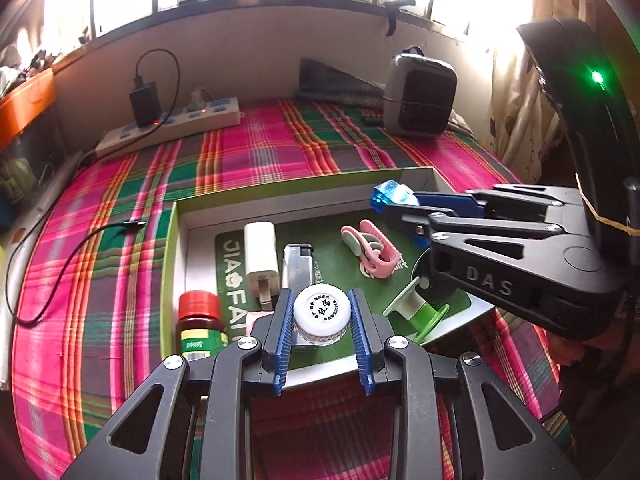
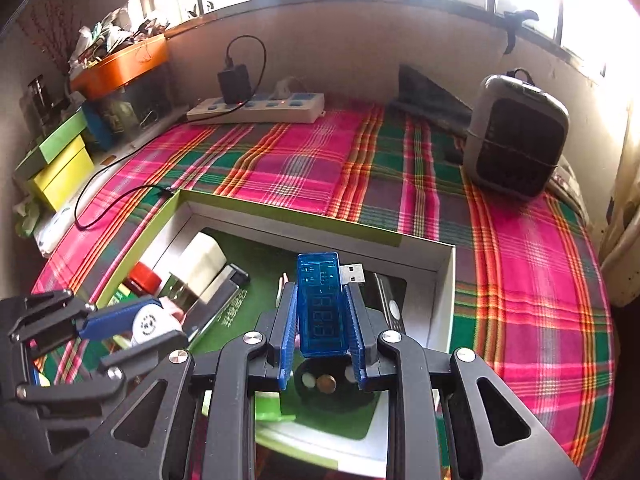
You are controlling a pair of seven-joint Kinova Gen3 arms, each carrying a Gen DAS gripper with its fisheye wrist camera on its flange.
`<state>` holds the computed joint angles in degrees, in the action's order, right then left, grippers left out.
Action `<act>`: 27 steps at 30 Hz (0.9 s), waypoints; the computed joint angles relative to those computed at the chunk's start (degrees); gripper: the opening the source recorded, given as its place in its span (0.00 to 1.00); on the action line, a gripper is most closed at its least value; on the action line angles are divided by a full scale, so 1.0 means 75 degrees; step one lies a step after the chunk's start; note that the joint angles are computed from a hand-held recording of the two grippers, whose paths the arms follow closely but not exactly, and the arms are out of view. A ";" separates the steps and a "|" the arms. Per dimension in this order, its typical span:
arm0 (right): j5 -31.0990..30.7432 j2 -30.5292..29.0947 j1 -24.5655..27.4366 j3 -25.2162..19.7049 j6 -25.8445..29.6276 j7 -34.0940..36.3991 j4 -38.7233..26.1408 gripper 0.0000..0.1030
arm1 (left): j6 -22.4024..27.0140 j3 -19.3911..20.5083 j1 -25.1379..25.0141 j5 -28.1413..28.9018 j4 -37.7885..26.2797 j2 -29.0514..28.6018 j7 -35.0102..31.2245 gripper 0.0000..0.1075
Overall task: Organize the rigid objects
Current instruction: 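Lower the cap and USB meter into the box and open both grippers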
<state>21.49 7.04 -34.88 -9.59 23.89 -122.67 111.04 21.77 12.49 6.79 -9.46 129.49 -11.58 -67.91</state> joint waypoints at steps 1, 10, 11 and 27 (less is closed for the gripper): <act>-0.0055 0.0052 0.0029 -0.0018 0.0015 0.0088 -0.0042 0.24 | 0.0001 0.0051 -0.0024 -0.0044 -0.0024 0.0066 0.0042 0.25; -0.0570 0.0443 0.0123 0.0049 0.0010 0.0753 -0.0333 0.24 | 0.0004 0.0103 0.0071 -0.0335 -0.0132 0.0411 0.0372 0.25; -0.0603 0.0470 0.0117 0.0067 0.0007 0.0802 -0.0351 0.24 | -0.0004 0.0066 0.0107 -0.0332 -0.0130 0.0429 0.0377 0.25; -0.0570 0.0623 -0.0038 0.0303 -0.0216 0.0614 -0.0334 0.24 | -0.0054 -0.0063 0.0316 -0.0539 -0.0147 0.0585 0.0608 0.25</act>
<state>17.22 11.71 -35.16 -7.32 22.27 -118.06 108.53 21.36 12.02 9.15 -13.50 128.38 -7.19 -63.35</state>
